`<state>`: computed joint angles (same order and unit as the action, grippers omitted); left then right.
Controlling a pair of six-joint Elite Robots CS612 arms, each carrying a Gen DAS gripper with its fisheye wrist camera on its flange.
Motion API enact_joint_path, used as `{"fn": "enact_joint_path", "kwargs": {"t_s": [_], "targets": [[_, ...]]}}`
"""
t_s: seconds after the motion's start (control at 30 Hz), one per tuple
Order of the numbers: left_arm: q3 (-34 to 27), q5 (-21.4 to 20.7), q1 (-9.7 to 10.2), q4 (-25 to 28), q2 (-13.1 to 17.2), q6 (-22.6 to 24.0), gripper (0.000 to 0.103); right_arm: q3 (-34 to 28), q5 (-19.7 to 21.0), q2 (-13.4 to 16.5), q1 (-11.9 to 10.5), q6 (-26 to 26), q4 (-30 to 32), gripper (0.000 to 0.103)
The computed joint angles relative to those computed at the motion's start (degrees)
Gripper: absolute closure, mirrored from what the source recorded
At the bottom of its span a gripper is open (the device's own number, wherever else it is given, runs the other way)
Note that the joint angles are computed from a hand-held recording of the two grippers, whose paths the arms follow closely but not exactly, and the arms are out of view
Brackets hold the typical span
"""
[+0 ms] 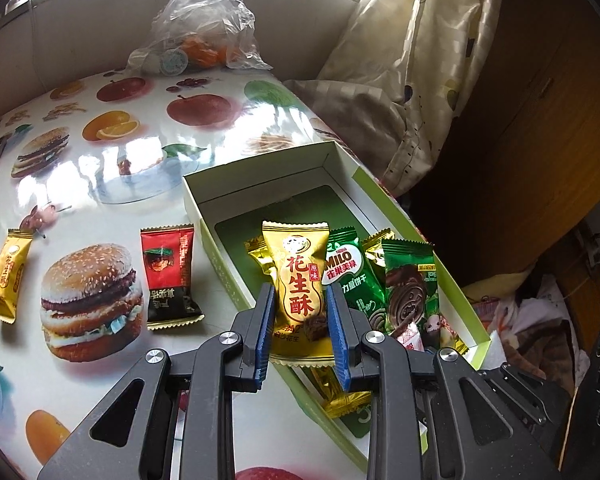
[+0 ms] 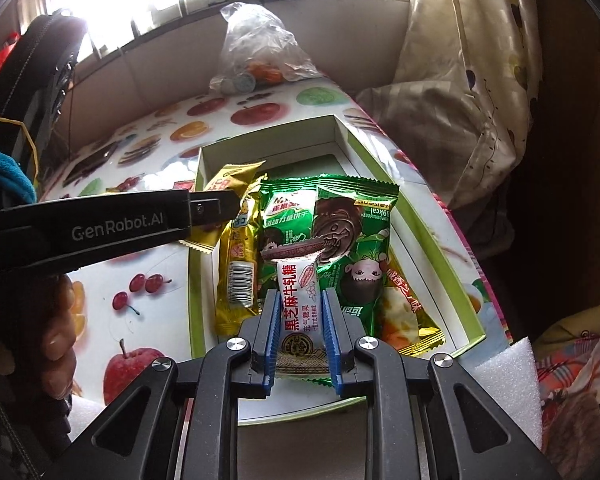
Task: Organize snacks
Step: 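Lower both snacks into the green box and open both grippers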
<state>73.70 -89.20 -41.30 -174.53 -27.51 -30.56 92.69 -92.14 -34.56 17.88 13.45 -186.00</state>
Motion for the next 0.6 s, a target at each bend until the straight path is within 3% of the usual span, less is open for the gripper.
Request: {"fn": "enact_joint_path", "kwargs": {"t_s": [0.33, 0.6], "targets": [[-0.36, -0.51, -0.01, 0.23, 0.28, 0.1, 0.076, 0.01, 0.31, 0.09, -0.08, 0.05, -0.22, 0.083], [-0.22, -0.32, -0.02, 0.2, 0.14, 0.0, 0.076, -0.16, 0.14, 0.14, 0.15, 0.29, -0.3, 0.076]]}}
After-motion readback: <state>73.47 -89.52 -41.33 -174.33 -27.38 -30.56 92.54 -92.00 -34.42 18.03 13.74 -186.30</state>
